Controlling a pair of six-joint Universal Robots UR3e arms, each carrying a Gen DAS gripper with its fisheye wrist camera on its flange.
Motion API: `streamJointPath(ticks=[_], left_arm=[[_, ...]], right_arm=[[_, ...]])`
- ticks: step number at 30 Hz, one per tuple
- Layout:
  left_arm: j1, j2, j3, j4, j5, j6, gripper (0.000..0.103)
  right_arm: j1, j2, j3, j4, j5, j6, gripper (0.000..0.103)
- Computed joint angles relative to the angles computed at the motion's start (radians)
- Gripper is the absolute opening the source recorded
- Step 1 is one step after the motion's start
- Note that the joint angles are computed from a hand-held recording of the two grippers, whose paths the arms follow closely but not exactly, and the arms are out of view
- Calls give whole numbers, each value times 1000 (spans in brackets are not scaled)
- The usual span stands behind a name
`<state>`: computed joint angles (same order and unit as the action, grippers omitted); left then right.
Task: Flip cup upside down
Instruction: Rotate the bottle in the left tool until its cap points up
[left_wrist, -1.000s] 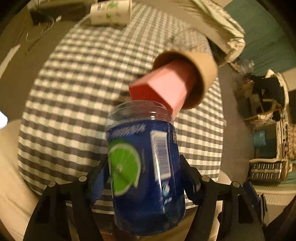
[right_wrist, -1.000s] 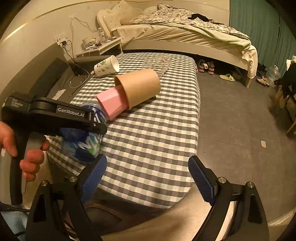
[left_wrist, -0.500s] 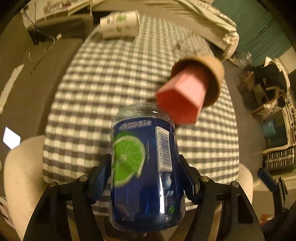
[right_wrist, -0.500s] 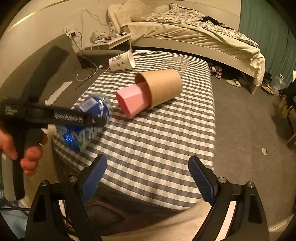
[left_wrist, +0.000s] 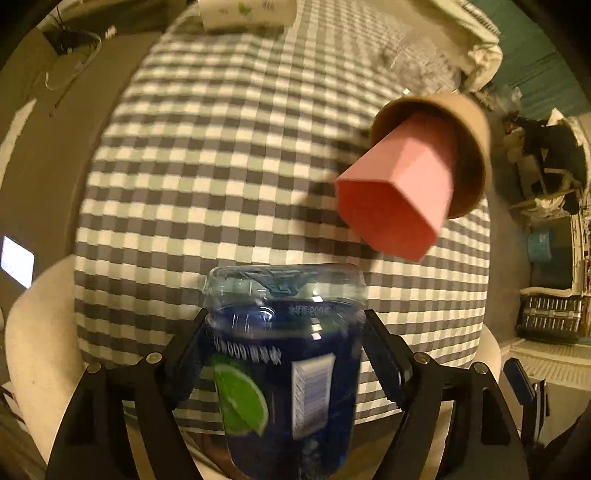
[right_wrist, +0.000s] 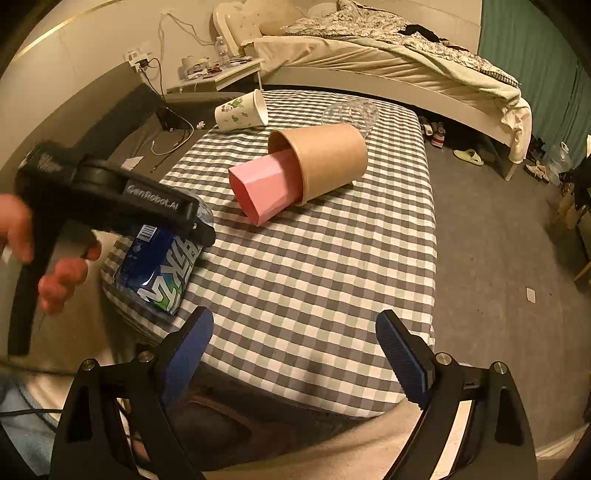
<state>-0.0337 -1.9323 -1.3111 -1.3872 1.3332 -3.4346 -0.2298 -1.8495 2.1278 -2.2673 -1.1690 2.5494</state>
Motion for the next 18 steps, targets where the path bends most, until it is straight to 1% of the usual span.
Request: streamJointPath(ticks=[1,2,3,7,10,13,14,16,18], left_arm=[[10,-13,5,-4,-20,8,78],[7,-21,14,0,-14,7,72],[6,-23,20,11,2,19,70],[-1,7,6,55,15,61,69],[-16,62,-48,143,56,66,69],[-34,130,-133,292,99,63,69],[-48,153,-168,364,134,60,69],[-88,168,-224,506,221,55,69],[-151,176,-334,735,374,66,69]], right_arm=[[-5,-3,3,1,2,-2,90],[-12,-6,5,4,8,-6,90],[-16,-6,7,8,10,-9,90],[-27,-15,17,9,12,-14,90],[-35,-26,20,15,17,-19,90],[-38,-33,22,13,16,-18,90],[-38,-33,23,12,16,-17,90],[-33,-34,26,3,12,-10,90],[-25,-30,27,-10,8,1,90]])
